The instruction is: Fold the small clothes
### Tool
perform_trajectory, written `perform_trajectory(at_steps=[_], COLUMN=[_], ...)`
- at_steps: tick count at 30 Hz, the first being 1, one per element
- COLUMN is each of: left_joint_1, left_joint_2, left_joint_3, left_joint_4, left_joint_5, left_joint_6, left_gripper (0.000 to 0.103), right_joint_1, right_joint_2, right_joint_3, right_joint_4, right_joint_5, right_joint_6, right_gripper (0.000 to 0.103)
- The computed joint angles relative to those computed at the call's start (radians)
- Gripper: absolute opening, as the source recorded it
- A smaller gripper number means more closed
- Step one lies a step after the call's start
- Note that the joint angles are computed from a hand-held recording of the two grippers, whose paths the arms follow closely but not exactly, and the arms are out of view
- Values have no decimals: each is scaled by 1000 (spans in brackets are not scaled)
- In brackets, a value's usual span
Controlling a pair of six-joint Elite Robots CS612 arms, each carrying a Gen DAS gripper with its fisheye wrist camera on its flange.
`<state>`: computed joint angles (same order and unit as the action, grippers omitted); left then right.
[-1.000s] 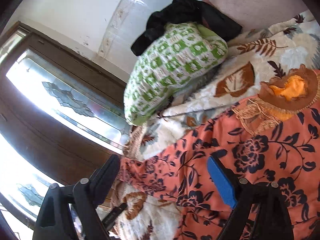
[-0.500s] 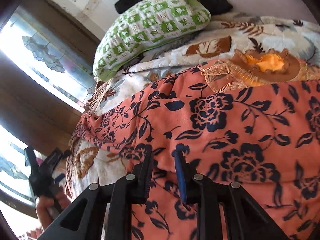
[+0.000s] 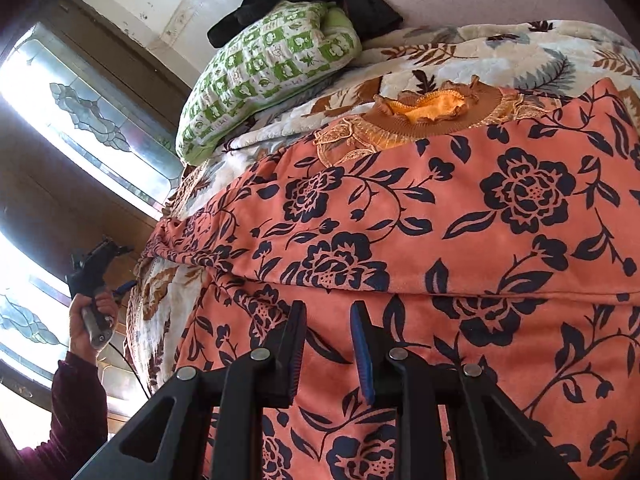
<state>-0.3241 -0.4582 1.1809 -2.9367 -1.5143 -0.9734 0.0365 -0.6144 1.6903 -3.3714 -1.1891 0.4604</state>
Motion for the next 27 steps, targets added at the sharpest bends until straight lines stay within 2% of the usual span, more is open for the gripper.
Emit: perform_trajectory(at_steps=[3,7,12,13,14,15,16,19,21,23,27], left_joint_1=[-1,23,38,37,36,36,36,25,13,-7,-66], left_joint_2=[24,73,116,119,120,120,118,103,82,52,-7], left_joint_3=[-48,-110,-180,-183,-185,-194,-199,-190,-167,-141,-118], left_joint_4=[60,14,-10,-32,-43,-17,9,26,-7,-38,-24], left_joint_5=[2,-87,-112,-102,-92,-91,-89,-37,1,36,79], left_joint_6=[-27,-138,-214,-221,-209,-186,-168,-114,-62,23,220], left_gripper=[74,74,75,67,42,28,7,6,6,6,6], right_joint_1=[4,3,-4,-6,-9,-9,-9,-11,-16,-19,-32], right_joint_2=[-2,-8,-8,-7,-5,-4,-4,-3,-4,-8,-17], right_joint_3=[-1,8,14,13,12,11,10,11,17,28,53], right_joint_4=[4,-3,-11,-14,-17,-21,-26,-38,-59,-87,-146], right_joint_5=[3,5,-17,-17,-17,-24,-34,-50,-55,-71,-107], right_joint_6=[-34,-59,-55,-47,-41,-36,-33,-15,6,29,90], right_gripper=[26,26,26,26,26,26,26,26,26,26,26])
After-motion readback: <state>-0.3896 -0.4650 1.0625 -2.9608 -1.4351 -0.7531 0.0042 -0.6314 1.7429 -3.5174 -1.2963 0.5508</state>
